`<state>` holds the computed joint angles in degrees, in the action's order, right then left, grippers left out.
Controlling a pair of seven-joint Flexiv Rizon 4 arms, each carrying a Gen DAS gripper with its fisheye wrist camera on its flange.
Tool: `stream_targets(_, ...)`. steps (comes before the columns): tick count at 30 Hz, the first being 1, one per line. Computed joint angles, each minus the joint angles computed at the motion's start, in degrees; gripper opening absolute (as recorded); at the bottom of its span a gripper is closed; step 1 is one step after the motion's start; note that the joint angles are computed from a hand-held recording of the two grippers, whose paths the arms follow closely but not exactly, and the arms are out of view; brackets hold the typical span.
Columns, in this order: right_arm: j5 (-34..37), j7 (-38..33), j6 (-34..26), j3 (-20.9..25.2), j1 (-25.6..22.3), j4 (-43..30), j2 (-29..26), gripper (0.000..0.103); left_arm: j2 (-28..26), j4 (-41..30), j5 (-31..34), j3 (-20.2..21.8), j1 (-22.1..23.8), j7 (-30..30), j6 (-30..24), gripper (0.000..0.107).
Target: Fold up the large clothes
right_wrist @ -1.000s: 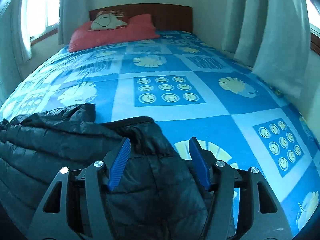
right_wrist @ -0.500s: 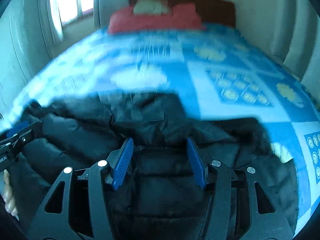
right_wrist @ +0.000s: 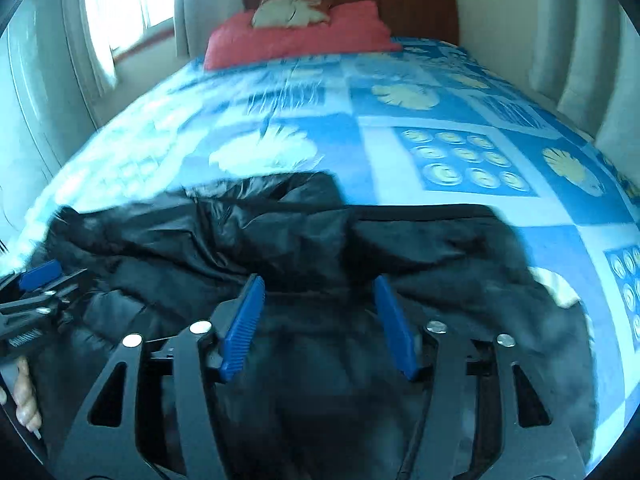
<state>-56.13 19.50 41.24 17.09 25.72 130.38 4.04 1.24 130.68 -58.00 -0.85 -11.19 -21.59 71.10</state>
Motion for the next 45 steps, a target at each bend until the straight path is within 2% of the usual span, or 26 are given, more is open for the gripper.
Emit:
stream_targets(1, 1.24, -0.4, -2.14, 0.67, 0.35, 0.33, 0.82, 0.063, 0.72, 0.57, -4.7, 0.17, -0.62, 3.79, 1.7, 0.08)
stream_targets(2, 3.91, -1.61, -6.19, 1.66, 0.93, 0.7, 1.6, 0.063, 0.46, 0.81, -5.67, 0.4, -0.76, 4.96, 3.86, 0.08)
stream_targets(3, 5.81, -2.0, -7.35, 1.85, 1.04, 1.3, 1.95, 0.063, -1.13, 0.6, -2.9, 0.44, 0.26, 3.12, 5.99, 0.08)
stream_targets(4, 7.14, -1.29, -5.39, 1.47, 0.66, 2.76, 2.43, 0.063, -2.54, 0.03, 0.96, 1.04, 1.5, -0.21, 5.41, 0.08)
stream_targets(5, 5.92, 1.77, 0.24, 0.3, -0.45, 5.61, 3.3, 0.063, -3.88, -0.94, 1.08, 1.33, 2.94, -1.44, 2.1, 0.08)
stream_targets(6, 4.16, 3.67, 2.13, 0.19, -1.37, 6.59, 3.34, 0.064, -4.56, -1.22, -0.12, 0.71, 3.37, -0.62, 2.06, 0.081)
stream_targets(8, 3.68, 3.85, 0.15, 0.56, -1.31, 5.58, 1.63, 0.065, -6.1, -0.98, -2.66, -1.17, 3.08, 2.11, 5.89, 0.083)
stream_targets(9, 4.69, 2.69, -1.82, 0.8, -0.81, 4.51, 0.73, 0.065, -7.01, -0.58, -3.51, -2.23, 2.39, 2.56, 9.62, 0.083)
stream_targets(11, 6.14, 0.88, -4.54, 1.13, 0.09, 3.26, 0.59, 0.065, -7.38, 0.12, 3.74, -1.91, 1.94, -2.08, 13.4, 0.083)
stream_targets(12, 6.67, 0.96, -5.25, 1.48, 0.45, 3.28, 1.47, 0.065, -6.64, 0.22, 8.3, -1.13, 2.47, -4.93, 12.59, 0.082)
stream_targets(14, 7.5, 4.24, -5.05, 2.88, 0.99, 5.06, 5.5, 0.065, -3.81, 1.04, 9.03, -0.77, 4.09, -4.51, 9.22, 0.082)
stream_targets(16, 9.63, 6.02, -5.11, 5.15, 1.8, 7.14, 10.04, 0.071, 1.41, 3.32, 1.08, 0.94, 4.43, 2.34, 3.62, 0.082)
stream_targets(17, 12.04, 6.65, -8.65, 7.54, 2.92, 7.44, 12.42, 0.071, 3.81, 4.46, -1.54, 2.66, 4.42, 4.48, 1.14, 0.082)
stream_targets(19, 18.29, 8.15, -19.98, 13.32, 5.93, 6.5, 15.71, 0.083, 7.73, 6.72, -2.86, 6.57, 5.8, 5.49, -4.02, 0.082)
stream_targets(22, 26.21, 12.12, -25.56, 17.27, 10.19, 7.52, 19.93, 0.083, 11.59, 10.19, 1.74, 11.57, 10.61, 1.38, -8.53, 0.082)
stream_targets(24, 31.32, 18.2, -23.76, 19.29, 12.74, 10.37, 23.74, 0.083, 12.47, 11.19, 5.36, 14.55, 14.41, -2.13, -14.18, 0.083)
stream_targets(27, 31.15, 26.95, -13.23, 20.36, 14.2, 16.71, 27.59, 0.083, 12.48, 11.48, 6.23, 17.48, 18.7, -3.86, -24.98, 0.085)
stream_targets(29, 28.84, 29.28, -12.96, 20.97, 13.58, 16.66, 26.1, 0.084, 13.22, 12.2, 3.97, 16.35, 19.46, -2.95, -25.02, 0.086)
stream_targets(31, 26.44, 29.11, -12.58, 20.15, 13.4, 15.83, 23.25, 0.073, 13.22, 11.59, 3.2, 15.88, 19.64, -3.16, -29.47, 0.086)
stream_targets(32, 25.96, 29.45, -14.05, 20.24, 13.39, 14.72, 21.43, 0.071, 13.15, 11.62, 2.92, 15.2, 19.59, -3.42, -29.93, 0.086)
stream_targets(33, 25.13, 30.0, -14.68, 20.16, 13.58, 14.28, 20.36, 0.065, 13.5, 12.71, 1.84, 13.46, 18.99, -3.78, -26.66, 0.086)
stream_targets(35, 23.36, 31.75, -15.01, 20.02, 14.14, 14.25, 19.49, 0.058, 14.11, 14.71, -2.03, 11.69, 17.15, -2.73, -21.41, 0.076)
stream_targets(36, 22.27, 32.94, -14.36, 19.83, 14.39, 14.75, 19.68, 0.052, 14.45, 15.37, -4.43, 11.55, 16.25, -1.38, -20.14, 0.064)
stream_targets(37, 21.59, 33.98, -13.94, 19.79, 14.7, 15.13, 20.12, 0.045, 14.79, 15.49, -5.4, 11.98, 15.85, -0.81, -20.96, 0.051)
stream_targets(40, 20.54, 34.85, -14.7, 20.02, 15.55, 14.77, 20.78, 0.032, 17.01, 15.93, -4.89, 13.03, 15.96, -1.47, -22.96, 0.032)
stream_targets(45, 20.82, 36.52, -18.87, 22.09, 17.5, 12.16, 20.42, 0.026, 21.83, 16.43, 0.34, 15.33, 17.32, -1.95, -24.98, 0.027)
